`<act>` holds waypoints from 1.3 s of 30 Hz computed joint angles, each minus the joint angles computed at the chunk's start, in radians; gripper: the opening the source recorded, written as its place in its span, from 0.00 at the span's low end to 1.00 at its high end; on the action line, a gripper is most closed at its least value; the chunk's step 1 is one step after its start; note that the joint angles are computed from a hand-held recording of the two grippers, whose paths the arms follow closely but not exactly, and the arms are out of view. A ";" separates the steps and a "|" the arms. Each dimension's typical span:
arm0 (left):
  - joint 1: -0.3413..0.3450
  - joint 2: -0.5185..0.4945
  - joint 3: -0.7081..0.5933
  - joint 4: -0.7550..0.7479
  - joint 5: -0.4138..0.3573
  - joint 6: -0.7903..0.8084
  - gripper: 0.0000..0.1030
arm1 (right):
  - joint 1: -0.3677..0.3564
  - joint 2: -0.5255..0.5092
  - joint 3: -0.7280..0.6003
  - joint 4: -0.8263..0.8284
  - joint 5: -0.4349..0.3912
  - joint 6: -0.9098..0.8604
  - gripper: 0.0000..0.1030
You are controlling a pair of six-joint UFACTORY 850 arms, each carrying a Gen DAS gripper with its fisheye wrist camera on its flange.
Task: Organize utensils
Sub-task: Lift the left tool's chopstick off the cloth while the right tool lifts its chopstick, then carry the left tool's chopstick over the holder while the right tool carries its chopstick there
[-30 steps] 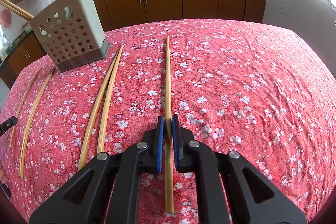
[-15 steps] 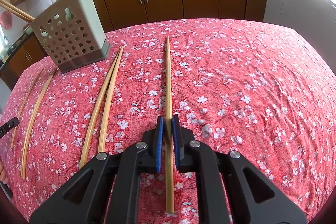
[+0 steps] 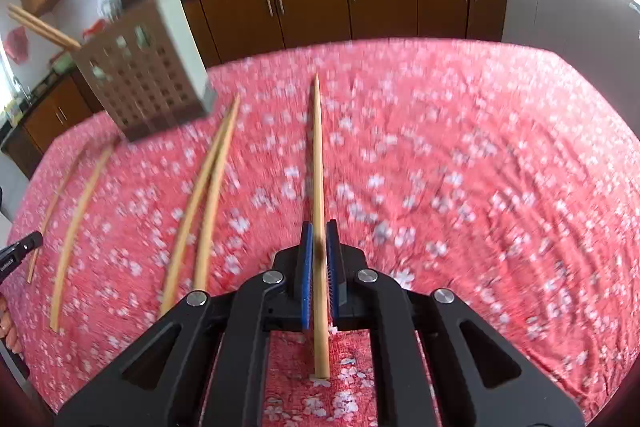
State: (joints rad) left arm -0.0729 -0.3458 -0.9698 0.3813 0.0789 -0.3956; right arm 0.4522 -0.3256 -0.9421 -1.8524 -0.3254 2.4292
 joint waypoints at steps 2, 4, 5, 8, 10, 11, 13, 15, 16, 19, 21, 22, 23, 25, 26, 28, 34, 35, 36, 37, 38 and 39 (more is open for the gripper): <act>0.005 0.030 0.020 -0.027 0.028 0.025 0.08 | 0.009 0.034 0.019 -0.050 -0.039 0.042 0.07; 0.007 0.060 0.034 -0.071 0.054 0.067 0.08 | 0.013 0.062 0.032 -0.092 -0.069 0.081 0.07; 0.007 0.083 0.045 -0.093 0.073 0.087 0.08 | 0.014 0.079 0.041 -0.121 -0.083 0.113 0.07; 0.010 0.129 0.060 -0.074 0.114 0.062 0.08 | 0.016 0.113 0.055 -0.174 -0.119 0.166 0.07; 0.008 0.158 0.069 -0.094 0.135 0.072 0.08 | 0.016 0.133 0.060 -0.199 -0.137 0.192 0.06; 0.007 0.176 0.074 -0.085 0.149 0.056 0.08 | 0.016 0.146 0.065 -0.219 -0.146 0.213 0.06; 0.003 0.198 0.076 -0.110 0.163 0.083 0.08 | 0.014 0.152 0.060 -0.213 -0.139 0.197 0.06; -0.004 0.196 0.069 -0.159 0.162 0.137 0.08 | 0.007 0.145 0.053 -0.203 -0.101 0.165 0.07; -0.002 0.196 0.068 -0.147 0.159 0.127 0.08 | 0.007 0.132 0.045 -0.176 -0.083 0.138 0.09; -0.001 0.186 0.066 -0.103 0.143 0.070 0.08 | -0.009 0.090 0.035 -0.125 0.000 0.114 0.22; 0.003 0.182 0.068 -0.076 0.141 0.040 0.08 | -0.017 0.064 0.032 -0.107 0.043 0.112 0.23; 0.007 0.179 0.070 -0.060 0.143 0.026 0.08 | -0.016 0.053 0.030 -0.074 0.054 0.081 0.23; 0.006 0.179 0.071 -0.061 0.142 0.027 0.08 | -0.014 0.042 0.026 -0.040 0.058 0.043 0.23; 0.009 0.177 0.072 -0.065 0.146 0.032 0.08 | -0.007 0.020 0.016 0.061 0.064 -0.071 0.22; 0.009 0.177 0.072 -0.072 0.145 0.036 0.08 | -0.003 0.013 0.014 0.085 0.062 -0.097 0.21; 0.010 0.176 0.068 -0.061 0.143 0.021 0.08 | 0.002 -0.001 0.005 0.159 0.057 -0.176 0.13; 0.009 0.175 0.062 -0.078 0.145 0.037 0.08 | 0.016 -0.010 -0.002 0.185 0.015 -0.220 0.07; 0.008 0.178 0.063 -0.083 0.149 0.041 0.08 | 0.017 0.005 0.010 0.123 -0.002 -0.154 0.07; 0.008 0.182 0.064 -0.090 0.154 0.046 0.08 | 0.017 0.028 0.022 0.101 -0.010 -0.130 0.07; 0.007 0.187 0.065 -0.100 0.159 0.055 0.08 | 0.019 0.048 0.033 0.048 -0.028 -0.071 0.07; 0.008 0.191 0.066 -0.099 0.162 0.054 0.08 | 0.021 0.074 0.047 -0.015 -0.053 -0.003 0.07; 0.009 0.198 0.066 -0.100 0.167 0.053 0.08 | 0.022 0.092 0.055 -0.051 -0.072 0.037 0.07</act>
